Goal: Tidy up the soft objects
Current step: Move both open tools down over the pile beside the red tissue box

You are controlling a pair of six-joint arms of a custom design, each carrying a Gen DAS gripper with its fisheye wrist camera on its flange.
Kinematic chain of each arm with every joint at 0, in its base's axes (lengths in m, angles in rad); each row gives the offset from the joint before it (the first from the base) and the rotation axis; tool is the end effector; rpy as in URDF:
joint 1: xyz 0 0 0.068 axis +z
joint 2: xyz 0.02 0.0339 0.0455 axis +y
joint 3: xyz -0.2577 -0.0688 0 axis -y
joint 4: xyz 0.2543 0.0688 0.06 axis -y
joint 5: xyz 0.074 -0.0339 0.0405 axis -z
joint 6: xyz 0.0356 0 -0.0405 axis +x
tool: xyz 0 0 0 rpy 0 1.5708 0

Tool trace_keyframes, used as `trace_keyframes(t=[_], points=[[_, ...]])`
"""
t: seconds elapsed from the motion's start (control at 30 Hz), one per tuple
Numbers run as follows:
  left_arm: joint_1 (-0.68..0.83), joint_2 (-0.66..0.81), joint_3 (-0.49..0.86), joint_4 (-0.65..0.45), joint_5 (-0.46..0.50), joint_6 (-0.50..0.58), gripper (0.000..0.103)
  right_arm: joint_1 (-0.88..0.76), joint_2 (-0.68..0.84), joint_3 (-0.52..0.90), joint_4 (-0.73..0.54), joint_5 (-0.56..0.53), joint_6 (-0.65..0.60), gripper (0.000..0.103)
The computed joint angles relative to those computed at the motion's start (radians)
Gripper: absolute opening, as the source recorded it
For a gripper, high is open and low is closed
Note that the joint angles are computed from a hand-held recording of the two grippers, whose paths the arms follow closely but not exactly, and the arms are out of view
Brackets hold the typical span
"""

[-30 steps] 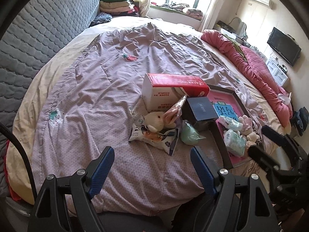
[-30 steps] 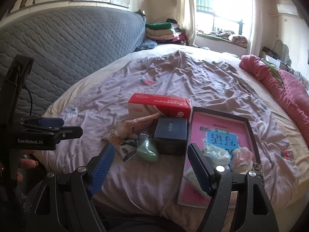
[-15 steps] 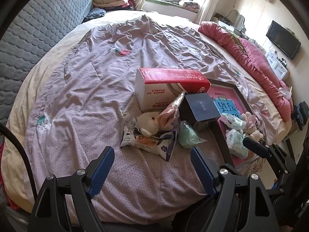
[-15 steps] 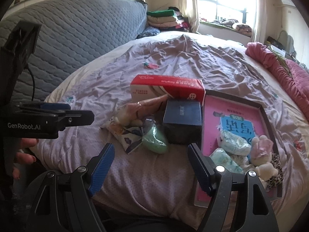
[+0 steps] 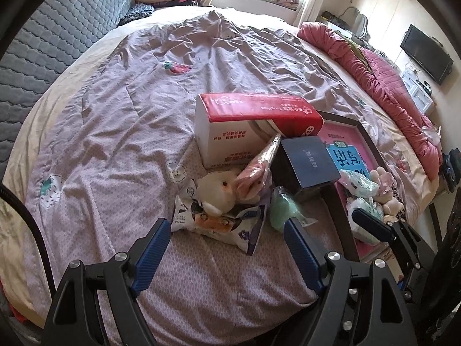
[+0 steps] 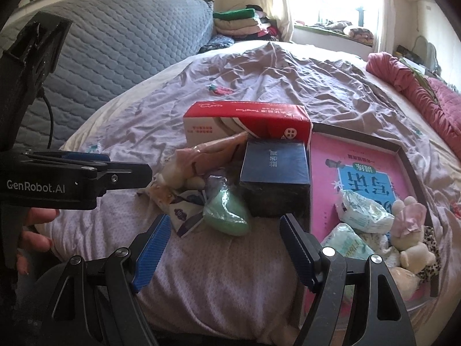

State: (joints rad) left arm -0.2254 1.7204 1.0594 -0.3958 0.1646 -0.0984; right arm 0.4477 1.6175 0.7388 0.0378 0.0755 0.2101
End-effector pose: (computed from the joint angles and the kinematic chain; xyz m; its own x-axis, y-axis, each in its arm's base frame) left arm 0.3395 -0.0838 0.1645 -0.8740 0.1010 -0.4753 0.2142 0.9581 -0.1903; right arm 0.2838 0.1333 0.1318 -0.7376 -0.1235 -0.6639 -0.2377 0.9677 0.0841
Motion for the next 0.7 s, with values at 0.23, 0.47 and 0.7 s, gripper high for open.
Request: trace_keyframes(t=[0.23,0.47,0.7], points=[[-0.024,0.111,0.106,-0.015,-0.009,0.003,0.08,-0.025,0.121,0.053,0.047,-0.024,0.017,0.079],[-0.045,0.221,0.23,-0.046,-0.008,0.022,0.08,-0.044,0.21,0.09,0.078,-0.037,0.027,0.079],[-0.065,0.296,0.317,-0.071,-0.01,0.042,0.079,-0.067,0.27,0.126,0.097,-0.077,0.026,0.079]])
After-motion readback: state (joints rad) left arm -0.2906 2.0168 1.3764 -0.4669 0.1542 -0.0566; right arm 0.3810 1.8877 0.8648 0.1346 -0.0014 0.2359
